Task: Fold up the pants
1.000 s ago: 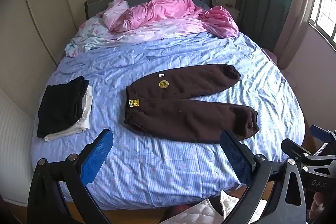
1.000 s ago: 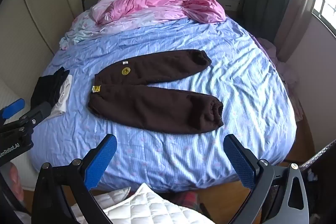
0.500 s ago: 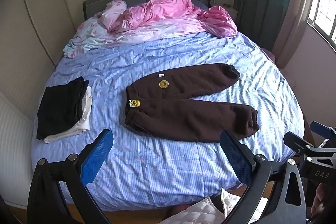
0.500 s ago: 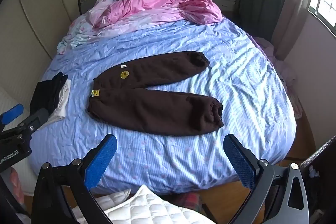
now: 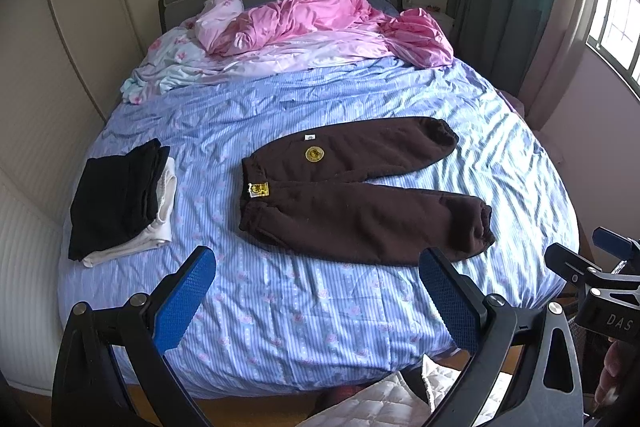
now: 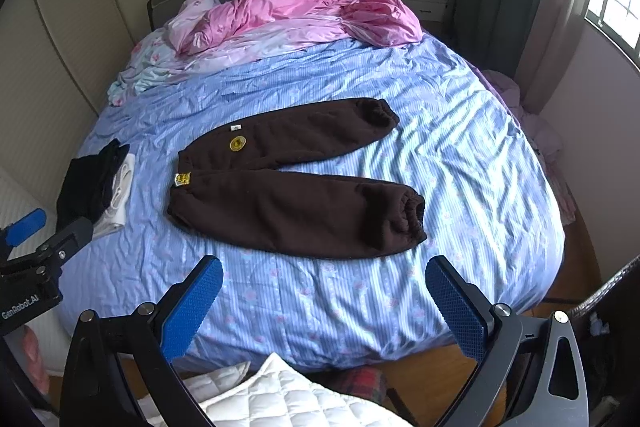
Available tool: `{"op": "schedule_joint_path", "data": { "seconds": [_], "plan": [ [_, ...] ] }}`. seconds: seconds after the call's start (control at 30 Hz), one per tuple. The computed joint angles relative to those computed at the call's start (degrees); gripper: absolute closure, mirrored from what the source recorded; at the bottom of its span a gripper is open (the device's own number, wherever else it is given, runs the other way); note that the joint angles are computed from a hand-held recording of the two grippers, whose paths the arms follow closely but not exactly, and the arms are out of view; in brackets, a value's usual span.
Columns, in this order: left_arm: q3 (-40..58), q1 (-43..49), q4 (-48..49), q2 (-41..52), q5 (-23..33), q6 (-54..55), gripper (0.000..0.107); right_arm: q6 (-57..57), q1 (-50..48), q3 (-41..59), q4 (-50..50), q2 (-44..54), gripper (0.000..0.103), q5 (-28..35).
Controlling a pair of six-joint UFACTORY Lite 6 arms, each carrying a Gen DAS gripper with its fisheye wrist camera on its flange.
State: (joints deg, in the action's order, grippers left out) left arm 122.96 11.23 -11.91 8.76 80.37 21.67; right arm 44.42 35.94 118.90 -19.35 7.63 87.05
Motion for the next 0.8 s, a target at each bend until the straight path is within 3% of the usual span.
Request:
{"op": "schedule_joint_path", "data": {
  "seconds": [0.8],
  "plan": [
    [-0.6, 2.6, -1.5, -0.3, 0.5, 1.6, 0.004, -0.1, 0.2, 2.3, -0.3, 1.7, 0.0, 0.7]
  ]
}}
